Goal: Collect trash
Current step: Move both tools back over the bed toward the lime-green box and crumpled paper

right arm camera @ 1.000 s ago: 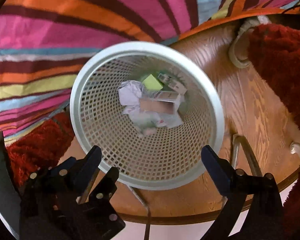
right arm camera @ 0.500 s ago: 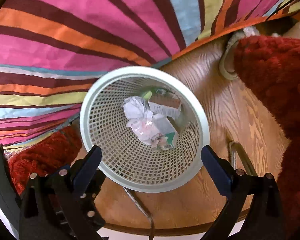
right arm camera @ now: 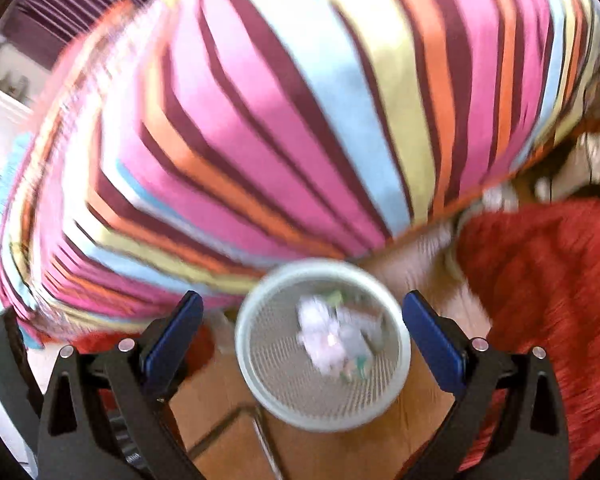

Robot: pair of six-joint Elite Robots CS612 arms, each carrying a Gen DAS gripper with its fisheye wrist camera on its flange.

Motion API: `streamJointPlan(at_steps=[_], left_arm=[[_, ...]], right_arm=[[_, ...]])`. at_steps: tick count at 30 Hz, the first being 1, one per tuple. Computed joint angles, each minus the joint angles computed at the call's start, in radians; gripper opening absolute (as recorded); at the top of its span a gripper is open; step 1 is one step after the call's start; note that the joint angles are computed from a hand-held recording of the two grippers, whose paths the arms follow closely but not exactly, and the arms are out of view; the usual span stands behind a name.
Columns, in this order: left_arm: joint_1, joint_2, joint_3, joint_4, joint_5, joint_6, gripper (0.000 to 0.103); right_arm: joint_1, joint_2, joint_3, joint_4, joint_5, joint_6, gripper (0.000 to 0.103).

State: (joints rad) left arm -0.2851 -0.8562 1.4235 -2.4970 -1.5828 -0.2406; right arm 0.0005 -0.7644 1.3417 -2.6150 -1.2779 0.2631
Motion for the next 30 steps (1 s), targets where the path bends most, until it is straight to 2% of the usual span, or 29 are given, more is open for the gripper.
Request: streamJointPlan(at_steps=[2, 6, 11, 16, 20, 24, 30], left_arm=[[0.002, 0.000, -0.002, -0.057, 0.019, -0.009, 0.081], [0.009, 0.015, -0.034, -0.138, 0.058, 0.007, 0.081], [0.021, 0.049, -0.111, -0.157, 0.054, 0.043, 0.081], [0.030, 0.084, -0.173, -0.229, 0.082, 0.009, 0.081], [0.040, 0.131, -0.273, -0.186, 0.069, 0.022, 0.081], [0.046, 0.184, -0.383, -0.145, 0.072, 0.074, 0.081], [0.058, 0.294, -0.605, -0.057, 0.032, 0.108, 0.081]], right_arm=[[0.000, -0.002, -0.003, -0.098, -0.040, 0.005, 0.095], [-0.004, 0.009, -0.032, -0.189, -0.064, 0.003, 0.095], [-0.008, 0.042, -0.104, -0.182, -0.075, -0.023, 0.095], [-0.012, 0.078, -0.180, -0.182, -0.076, -0.035, 0.095], [-0.016, 0.106, -0.244, -0.166, -0.074, -0.060, 0.095], [-0.019, 0.150, -0.340, -0.127, -0.075, -0.066, 0.095], [-0.015, 0.211, -0.468, -0.078, -0.083, -0.080, 0.095]])
